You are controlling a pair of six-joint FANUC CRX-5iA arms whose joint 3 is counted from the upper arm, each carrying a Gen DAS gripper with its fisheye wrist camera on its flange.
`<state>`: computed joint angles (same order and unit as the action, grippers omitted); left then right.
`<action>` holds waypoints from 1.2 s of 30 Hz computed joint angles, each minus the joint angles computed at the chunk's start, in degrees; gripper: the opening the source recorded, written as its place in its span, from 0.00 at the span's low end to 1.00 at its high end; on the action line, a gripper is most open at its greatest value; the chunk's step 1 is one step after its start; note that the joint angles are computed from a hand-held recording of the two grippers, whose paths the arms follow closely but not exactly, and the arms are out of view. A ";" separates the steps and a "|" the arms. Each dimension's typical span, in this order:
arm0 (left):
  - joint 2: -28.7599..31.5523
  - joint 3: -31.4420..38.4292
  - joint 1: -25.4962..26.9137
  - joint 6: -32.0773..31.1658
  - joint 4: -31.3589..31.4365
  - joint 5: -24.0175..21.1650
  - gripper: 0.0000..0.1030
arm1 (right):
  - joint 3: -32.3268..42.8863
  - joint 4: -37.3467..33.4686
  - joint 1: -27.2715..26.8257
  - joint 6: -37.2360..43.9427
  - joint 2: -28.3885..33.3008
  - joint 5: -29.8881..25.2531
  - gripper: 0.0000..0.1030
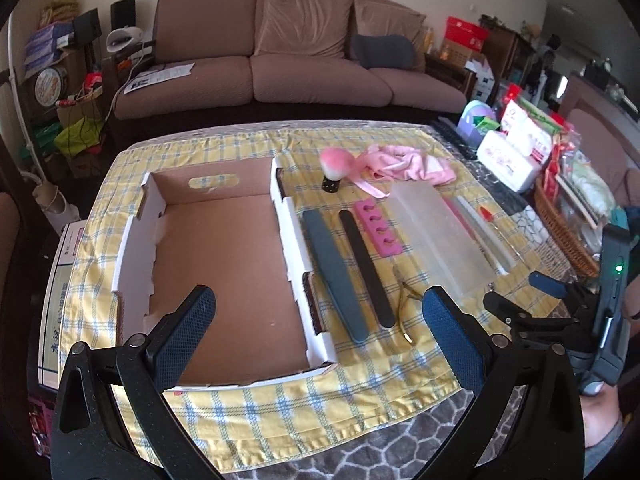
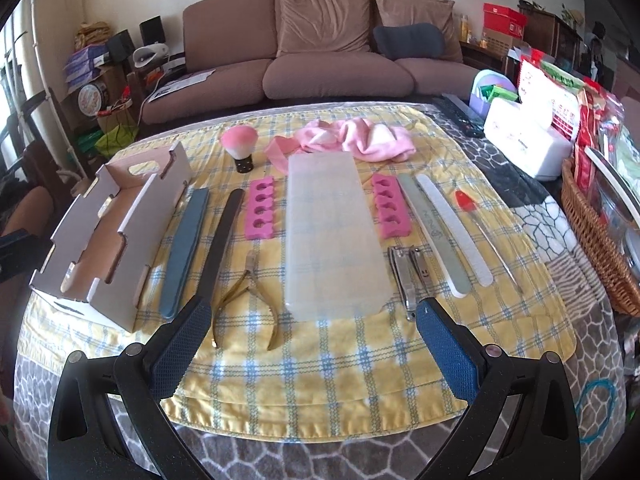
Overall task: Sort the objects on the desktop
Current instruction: 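Move the right gripper over the clear plastic tray on the table, then close the right gripper on the end of the clear plastic tray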
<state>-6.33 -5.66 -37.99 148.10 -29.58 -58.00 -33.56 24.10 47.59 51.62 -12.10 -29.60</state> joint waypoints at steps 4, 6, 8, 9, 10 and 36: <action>3.20 3.00 1.68 -4.60 2.69 2.14 1.00 | 2.29 -6.93 -3.05 6.58 2.16 0.83 1.00; 4.57 3.89 2.95 -6.60 4.81 3.46 1.00 | 3.47 -10.54 -3.92 10.71 3.02 1.58 1.00; 5.66 4.33 4.53 -8.72 7.42 4.69 1.00 | 4.27 -11.27 -4.03 12.73 4.32 1.91 1.00; 6.14 4.55 5.02 -9.36 8.22 5.11 1.00 | 4.59 -11.28 -4.12 13.35 5.00 2.09 1.00; 6.69 4.82 5.43 -9.98 8.97 5.43 1.00 | 5.03 -11.73 -4.19 14.27 5.77 2.18 1.00; 9.90 -12.49 10.46 -38.71 57.02 29.29 1.00 | 12.27 -30.81 -8.07 29.15 5.56 -6.27 0.76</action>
